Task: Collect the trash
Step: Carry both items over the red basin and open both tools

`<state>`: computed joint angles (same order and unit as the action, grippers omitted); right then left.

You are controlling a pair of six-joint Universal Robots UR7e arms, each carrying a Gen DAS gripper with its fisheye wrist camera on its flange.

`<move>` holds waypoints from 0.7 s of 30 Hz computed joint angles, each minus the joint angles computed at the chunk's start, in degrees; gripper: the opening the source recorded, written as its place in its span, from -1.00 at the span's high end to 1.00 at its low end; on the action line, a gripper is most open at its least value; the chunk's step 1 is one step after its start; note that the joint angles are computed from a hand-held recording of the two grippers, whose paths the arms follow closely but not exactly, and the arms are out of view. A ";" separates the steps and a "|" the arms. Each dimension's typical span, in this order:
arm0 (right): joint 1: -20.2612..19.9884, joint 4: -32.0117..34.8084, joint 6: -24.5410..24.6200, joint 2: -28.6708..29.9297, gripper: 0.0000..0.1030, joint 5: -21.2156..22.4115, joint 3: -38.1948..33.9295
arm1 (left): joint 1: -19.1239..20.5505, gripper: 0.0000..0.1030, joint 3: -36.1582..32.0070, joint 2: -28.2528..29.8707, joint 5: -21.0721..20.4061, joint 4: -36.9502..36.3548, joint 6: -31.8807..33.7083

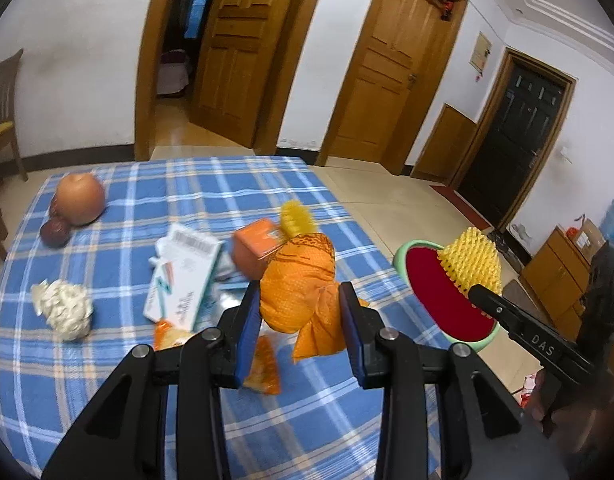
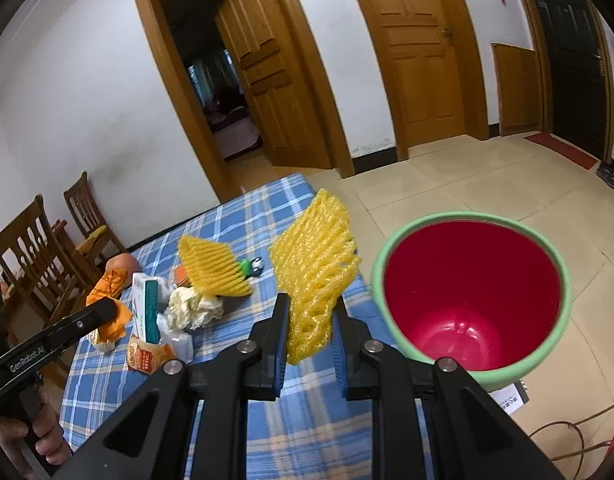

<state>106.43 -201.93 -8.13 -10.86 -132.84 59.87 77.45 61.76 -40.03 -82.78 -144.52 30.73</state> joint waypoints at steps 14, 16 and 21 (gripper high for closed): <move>-1.19 -7.65 1.71 -5.20 0.59 -3.97 9.66 | -3.78 0.27 -0.07 3.66 -0.62 1.86 1.46; -1.47 -8.71 1.83 -5.58 0.59 -4.63 10.50 | -4.12 0.27 -0.64 4.50 -0.58 2.31 1.52; -2.58 -10.76 2.89 -6.82 0.59 -5.91 12.94 | -5.06 0.27 -1.54 6.64 -0.01 2.97 2.41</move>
